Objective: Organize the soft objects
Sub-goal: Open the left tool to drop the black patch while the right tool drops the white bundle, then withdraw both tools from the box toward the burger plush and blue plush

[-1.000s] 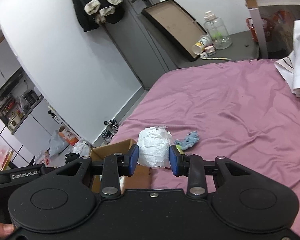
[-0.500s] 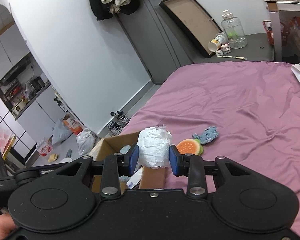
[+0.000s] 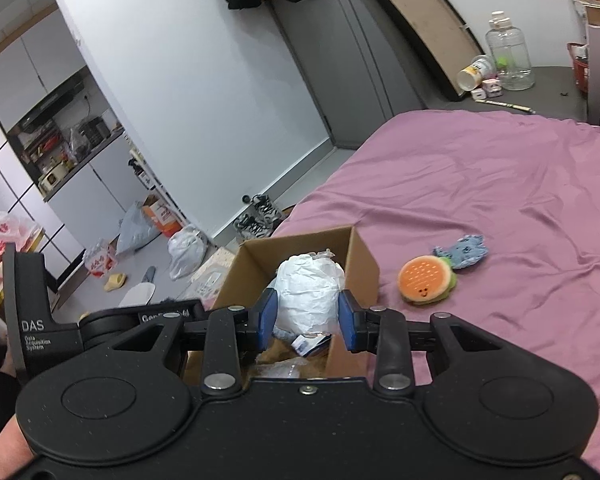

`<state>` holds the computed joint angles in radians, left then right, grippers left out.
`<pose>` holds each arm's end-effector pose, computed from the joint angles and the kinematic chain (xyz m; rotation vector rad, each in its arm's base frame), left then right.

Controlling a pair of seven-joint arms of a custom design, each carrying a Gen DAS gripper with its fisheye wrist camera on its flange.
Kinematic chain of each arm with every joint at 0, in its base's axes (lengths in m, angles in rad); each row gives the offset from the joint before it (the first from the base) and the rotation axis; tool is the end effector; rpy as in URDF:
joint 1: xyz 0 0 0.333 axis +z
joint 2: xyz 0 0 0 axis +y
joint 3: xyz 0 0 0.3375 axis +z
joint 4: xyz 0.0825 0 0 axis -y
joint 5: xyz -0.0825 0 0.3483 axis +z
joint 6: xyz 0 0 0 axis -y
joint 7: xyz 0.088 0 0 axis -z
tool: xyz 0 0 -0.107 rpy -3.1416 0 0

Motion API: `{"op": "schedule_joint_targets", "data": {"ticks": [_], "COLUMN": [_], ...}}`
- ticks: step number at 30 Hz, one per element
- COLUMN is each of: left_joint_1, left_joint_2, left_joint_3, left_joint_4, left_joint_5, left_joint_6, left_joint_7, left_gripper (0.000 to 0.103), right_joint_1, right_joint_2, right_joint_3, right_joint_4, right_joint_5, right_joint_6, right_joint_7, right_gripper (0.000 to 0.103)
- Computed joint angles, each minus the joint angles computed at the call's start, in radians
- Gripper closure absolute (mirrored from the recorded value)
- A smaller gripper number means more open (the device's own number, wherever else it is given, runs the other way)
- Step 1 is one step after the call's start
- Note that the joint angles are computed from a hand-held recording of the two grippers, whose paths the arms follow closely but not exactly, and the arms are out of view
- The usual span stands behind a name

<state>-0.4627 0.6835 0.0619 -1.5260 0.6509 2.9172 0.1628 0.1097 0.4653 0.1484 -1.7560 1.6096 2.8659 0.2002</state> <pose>0.6568 -0.3316 0.3661 -2.2132 1.4787 -0.9912 0.6467 0.1000 0.3729 -1.6125 1.4458 -0.2512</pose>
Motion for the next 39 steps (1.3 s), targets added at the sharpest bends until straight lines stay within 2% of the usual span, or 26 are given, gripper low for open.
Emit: {"op": "schedule_joint_targets", "data": {"ticks": [6, 10, 16, 21, 23, 25, 27, 32, 39], "left_joint_1": [0.01, -0.001, 0.004, 0.007, 0.008, 0.011, 0.017, 0.022, -0.002], "left_joint_2": [-0.018, -0.043, -0.075, -0.104, -0.114, -0.123, -0.131, -0.135, -0.123], "left_joint_3": [-0.012, 0.003, -0.014, -0.033, -0.041, -0.053, -0.066, -0.1, -0.121], "left_joint_4": [-0.014, -0.025, -0.024, -0.032, -0.033, -0.034, -0.038, -0.023, 0.027], "left_joint_5": [-0.015, 0.004, 0.038, 0.073, 0.084, 0.092, 0.099, 0.089, 0.073], "left_joint_6": [-0.01, -0.04, -0.112, -0.154, -0.18, -0.202, -0.209, -0.238, -0.296], "left_joint_7": [0.01, -0.005, -0.006, -0.008, -0.009, -0.007, -0.002, 0.033, 0.076], "left_gripper": [0.043, 0.029, 0.025, 0.016, 0.015, 0.014, 0.013, 0.007, 0.003], "right_joint_1": [0.012, 0.027, 0.031, 0.022, 0.009, 0.007, 0.007, 0.006, -0.02], "right_joint_2": [-0.008, -0.002, 0.011, 0.021, 0.022, 0.014, 0.003, -0.028, -0.08], "right_joint_3": [0.009, 0.016, 0.033, 0.051, 0.063, 0.058, 0.054, 0.025, -0.002], "right_joint_4": [-0.012, -0.014, -0.014, -0.008, -0.007, -0.013, -0.02, -0.043, -0.083], "right_joint_5": [-0.038, -0.077, -0.13, -0.146, -0.119, -0.128, -0.101, -0.118, -0.122], "right_joint_6": [-0.009, -0.008, 0.01, -0.011, -0.041, -0.069, -0.053, -0.04, -0.058], "right_joint_7": [0.022, 0.038, 0.081, 0.102, 0.082, 0.092, 0.065, 0.107, 0.111], "right_gripper": [0.07, 0.07, 0.07, 0.069, 0.066, 0.052, 0.05, 0.049, 0.039]}}
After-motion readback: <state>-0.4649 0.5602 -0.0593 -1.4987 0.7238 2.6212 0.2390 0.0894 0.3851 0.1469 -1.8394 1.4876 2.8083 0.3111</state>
